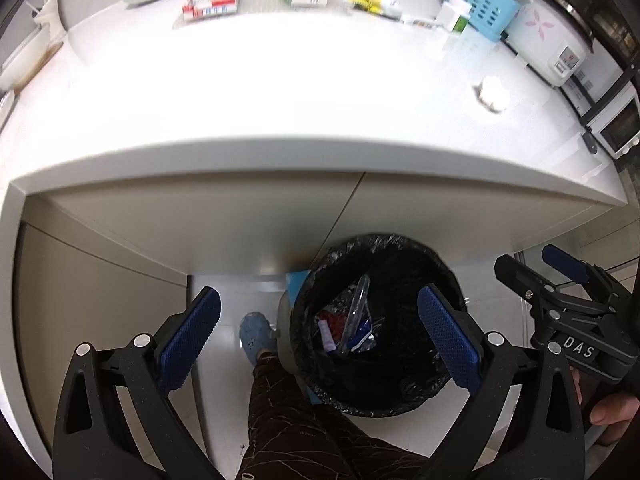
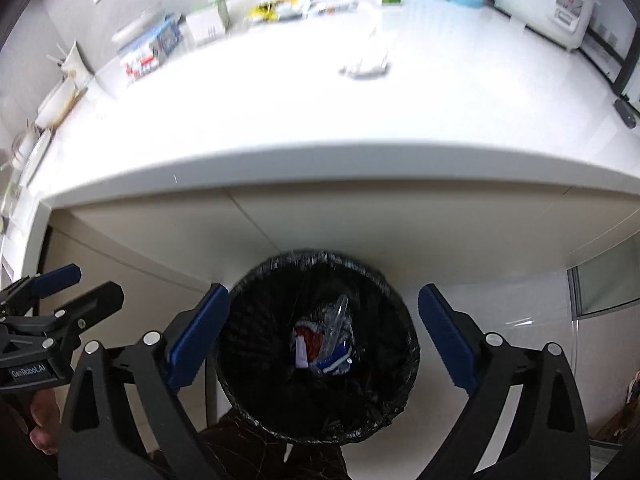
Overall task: Collect trash
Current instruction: 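Raise both tools back up over the counter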
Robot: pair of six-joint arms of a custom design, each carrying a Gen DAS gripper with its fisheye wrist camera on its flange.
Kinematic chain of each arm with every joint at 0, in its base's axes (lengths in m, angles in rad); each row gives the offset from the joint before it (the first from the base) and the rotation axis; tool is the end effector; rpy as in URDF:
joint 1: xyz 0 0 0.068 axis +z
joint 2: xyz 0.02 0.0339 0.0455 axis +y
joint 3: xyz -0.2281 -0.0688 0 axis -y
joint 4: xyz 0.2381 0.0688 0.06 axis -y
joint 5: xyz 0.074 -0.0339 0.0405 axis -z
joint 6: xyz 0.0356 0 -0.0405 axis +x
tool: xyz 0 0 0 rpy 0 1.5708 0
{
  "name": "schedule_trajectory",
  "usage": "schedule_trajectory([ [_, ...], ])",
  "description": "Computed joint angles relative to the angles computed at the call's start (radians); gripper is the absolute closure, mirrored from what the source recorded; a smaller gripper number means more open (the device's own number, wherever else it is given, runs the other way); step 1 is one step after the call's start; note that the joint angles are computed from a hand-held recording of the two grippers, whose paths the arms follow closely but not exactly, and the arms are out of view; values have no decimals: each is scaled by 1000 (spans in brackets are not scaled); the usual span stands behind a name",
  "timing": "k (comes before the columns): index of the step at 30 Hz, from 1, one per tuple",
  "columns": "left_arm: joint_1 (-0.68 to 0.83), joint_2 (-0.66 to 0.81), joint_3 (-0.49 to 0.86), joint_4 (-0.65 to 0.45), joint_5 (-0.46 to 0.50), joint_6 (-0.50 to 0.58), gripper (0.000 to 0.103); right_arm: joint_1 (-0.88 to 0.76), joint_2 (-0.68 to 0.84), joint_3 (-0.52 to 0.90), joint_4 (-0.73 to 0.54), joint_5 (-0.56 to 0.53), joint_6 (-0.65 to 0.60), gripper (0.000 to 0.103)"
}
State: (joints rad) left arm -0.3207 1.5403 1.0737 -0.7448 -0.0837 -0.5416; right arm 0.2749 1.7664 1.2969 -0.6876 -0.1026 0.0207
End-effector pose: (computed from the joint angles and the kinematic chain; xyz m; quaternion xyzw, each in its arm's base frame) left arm 0.2773 -0.0890 0.1855 -0.1158 0.9762 -0.0372 0.1794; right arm 0.3338 0.0979 0.1828 -0.1343 0.9682 0.0798 0.1955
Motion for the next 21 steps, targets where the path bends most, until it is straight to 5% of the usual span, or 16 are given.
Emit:
schedule_trajectory([
  [10, 73, 39, 224, -131, -7, 50, 6, 2, 55, 244, -100, -11, 4, 10],
  [21, 231, 205, 536, -237, 17, 150, 6, 27, 320, 719, -267, 8, 20, 10],
])
